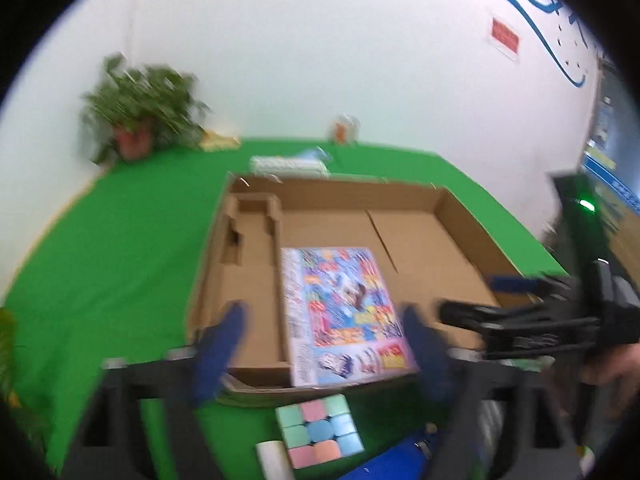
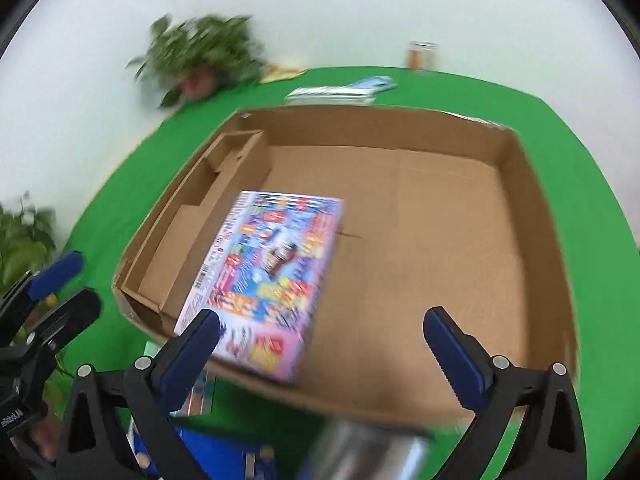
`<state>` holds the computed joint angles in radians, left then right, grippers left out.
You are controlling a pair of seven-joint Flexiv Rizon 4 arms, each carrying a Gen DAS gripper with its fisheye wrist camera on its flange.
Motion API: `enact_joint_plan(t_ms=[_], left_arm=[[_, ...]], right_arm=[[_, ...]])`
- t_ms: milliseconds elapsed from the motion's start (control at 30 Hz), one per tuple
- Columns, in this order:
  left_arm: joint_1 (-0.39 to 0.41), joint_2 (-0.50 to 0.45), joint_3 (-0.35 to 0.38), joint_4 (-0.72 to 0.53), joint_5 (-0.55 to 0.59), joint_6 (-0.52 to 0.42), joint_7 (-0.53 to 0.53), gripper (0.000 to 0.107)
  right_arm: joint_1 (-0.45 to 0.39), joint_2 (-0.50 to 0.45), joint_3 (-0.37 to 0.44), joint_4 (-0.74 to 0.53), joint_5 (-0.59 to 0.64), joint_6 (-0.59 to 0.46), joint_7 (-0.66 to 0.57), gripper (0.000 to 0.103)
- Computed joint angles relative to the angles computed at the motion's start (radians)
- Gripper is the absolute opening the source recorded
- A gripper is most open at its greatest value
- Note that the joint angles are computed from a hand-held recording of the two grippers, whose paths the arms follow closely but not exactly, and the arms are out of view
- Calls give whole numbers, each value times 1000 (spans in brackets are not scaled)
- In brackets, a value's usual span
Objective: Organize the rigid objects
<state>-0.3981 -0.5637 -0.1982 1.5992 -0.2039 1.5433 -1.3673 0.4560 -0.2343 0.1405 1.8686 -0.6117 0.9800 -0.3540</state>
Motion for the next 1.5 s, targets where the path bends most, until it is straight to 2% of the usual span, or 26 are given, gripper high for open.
enact_joint_plan(t_ms=[33,67,167,300,333,367,400,433,467,500,533,567,600,633,667,700,767,833,933,1000,1200,1267,1300,1333,1400,1500], left_arm=[[-10,11,10,34,8,71,-18,86],[-30,17,35,45,10,87,-38,86],[-40,38,38,72,-1,86,-79,86],[-37,78,15,123,-1,86,-107,86],[-5,88,-33,142,-5,87,-94,86],[18,91,-70,156,-16,91,-77,86],[13,104,-75,178,-44,90,-57,84],[-7,111,-47,174,-6,59,-97,80],[-9,116,-49,179,-5,43,-87,48],[15,114,-85,185,-10,31,-60,1],[37,121,-117,196,-20,-1,-40,4],[58,125,-154,219,-45,9,-26,4],[54,128,-159,234,-67,35,-20,4],[29,130,-130,243,-53,64,-51,6],[-16,133,-75,239,-39,69,-76,21],[-34,136,-44,233,10,55,-120,54],[-22,142,-80,262,-52,73,-62,89],[44,143,-163,287,-45,87,-64,89],[111,148,-255,312,-85,31,-21,89],[183,140,-352,337,-137,10,26,89],[285,94,-518,344,-283,-76,157,89],[331,46,-601,316,-367,-142,249,89],[328,28,-597,288,-358,-193,234,89],[300,15,-560,246,-340,-263,206,89],[252,0,-513,199,-351,-325,225,87],[150,-16,-391,130,-306,-407,177,84]], right_arm=[[8,31,-5,32,-28,-10,52,103],[13,54,-3,57,-54,-23,96,102],[6,149,23,163,-144,-30,247,102],[-31,275,87,270,-194,-37,334,100],[-35,297,104,286,-197,-48,344,90],[-38,312,119,296,-207,-63,357,75],[-37,334,137,310,-200,-83,361,68],[-37,356,151,323,-190,-99,362,56],[-41,378,161,340,-190,-98,370,55],[-47,400,172,360,-198,-90,387,55],[-52,418,181,375,-205,-85,401,63],[-55,436,191,387,-206,-85,409,89],[-63,458,202,407,-228,-78,433,103],[-70,476,211,423,-248,-74,446,103],[-71,490,220,432,-247,-84,440,103],[-72,508,229,445,-242,-95,439,103],[-80,543,232,481,-229,-64,451,103],[-88,573,235,509,-201,-40,454,103],[-95,624,241,559,-134,-8,442,103],[-122,671,234,616,-115,79,467,103],[-143,715,239,672,25,140,460,101],[-148,711,241,680,50,178,444,97],[-151,709,247,679,59,184,439,97],[-152,707,254,678,67,186,436,94],[-135,692,258,667,92,195,408,90],[-116,672,262,655,110,213,362,88]])
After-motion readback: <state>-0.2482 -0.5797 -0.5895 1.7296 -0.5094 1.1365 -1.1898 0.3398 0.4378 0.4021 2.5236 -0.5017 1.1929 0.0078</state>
